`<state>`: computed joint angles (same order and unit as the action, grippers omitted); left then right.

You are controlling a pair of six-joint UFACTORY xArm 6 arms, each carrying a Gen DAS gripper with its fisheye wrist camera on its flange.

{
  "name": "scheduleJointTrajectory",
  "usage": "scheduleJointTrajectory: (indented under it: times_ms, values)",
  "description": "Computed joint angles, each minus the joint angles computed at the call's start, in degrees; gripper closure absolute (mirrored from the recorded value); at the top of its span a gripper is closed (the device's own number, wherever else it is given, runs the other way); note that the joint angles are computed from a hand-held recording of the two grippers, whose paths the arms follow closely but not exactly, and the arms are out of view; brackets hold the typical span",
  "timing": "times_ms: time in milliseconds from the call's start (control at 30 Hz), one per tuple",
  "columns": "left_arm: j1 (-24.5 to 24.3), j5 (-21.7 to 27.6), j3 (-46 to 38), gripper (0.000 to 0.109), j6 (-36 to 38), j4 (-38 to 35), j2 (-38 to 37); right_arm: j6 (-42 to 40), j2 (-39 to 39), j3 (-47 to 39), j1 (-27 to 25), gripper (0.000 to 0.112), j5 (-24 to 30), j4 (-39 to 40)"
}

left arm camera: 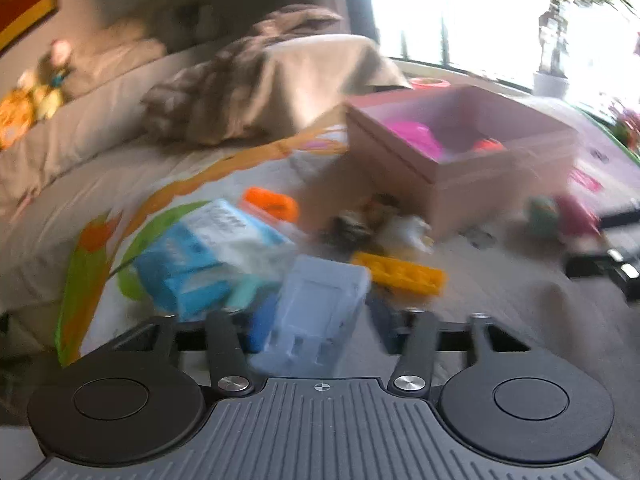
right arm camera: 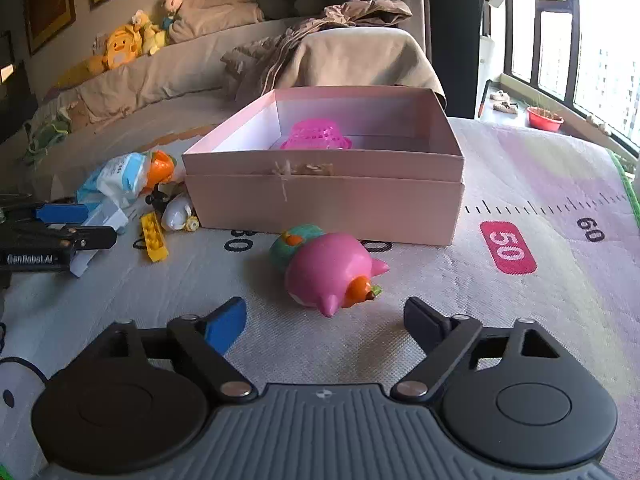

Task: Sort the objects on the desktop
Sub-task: 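Grasp the white plastic case with the left tool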

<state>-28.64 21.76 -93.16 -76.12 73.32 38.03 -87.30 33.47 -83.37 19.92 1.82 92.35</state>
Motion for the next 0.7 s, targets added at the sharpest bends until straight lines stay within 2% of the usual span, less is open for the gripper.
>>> scheduleJointTrajectory:
  times_ms: [33,67,133,167,233,333,433,533,700]
  values:
    - [-0.15,-2.45,1.04,0.065,1.31,0.59,-0.52,0.26,0.08,0.0,0.1,0.022,-0.17,-0.46]
    - [0.04,-5.71,1.99,0.066,3.42,-0.59,-0.82,0.67,0.11,0.04,0.16,0.022,-0.3,-0.96]
    - [0.06,-11.9,4.16,0.062,5.83,-0.82,-1.74,1.59,0.13,0.07,0.2,0.015,-0.64,-1.4]
    - [-0.19,-12.9,4.6,0.058,5.7,0.32,-2.0,2.46,0.19,0.06,0.19,0.014,-0.88,-1.76]
    - [-1.35,-10.86,4.74,0.037,2.64,4.08,-2.41,4.47,0.22,0.2,-0.07,0.013,-0.58,-3.05]
    - [-2.34,-5.44,4.33,0.019,-1.74,7.22,-2.6,7.13,0.11,0.66,-0.18,0.009,-0.18,-5.49]
    - [-1.98,-1.14,2.56,0.015,0.21,-1.17,-1.41,9.26,0.19,0.93,-0.19,0.009,-0.23,-7.82]
    - [-0.77,-2.38,0.66,0.011,4.62,-12.7,0.11,11.69,0.25,1.19,-0.09,0.009,-0.53,-10.07]
    - [-1.67,0.24,-4.25,0.009,6.86,-17.7,2.95,16.82,0.7,1.57,0.6,0.009,-2.48,-14.76]
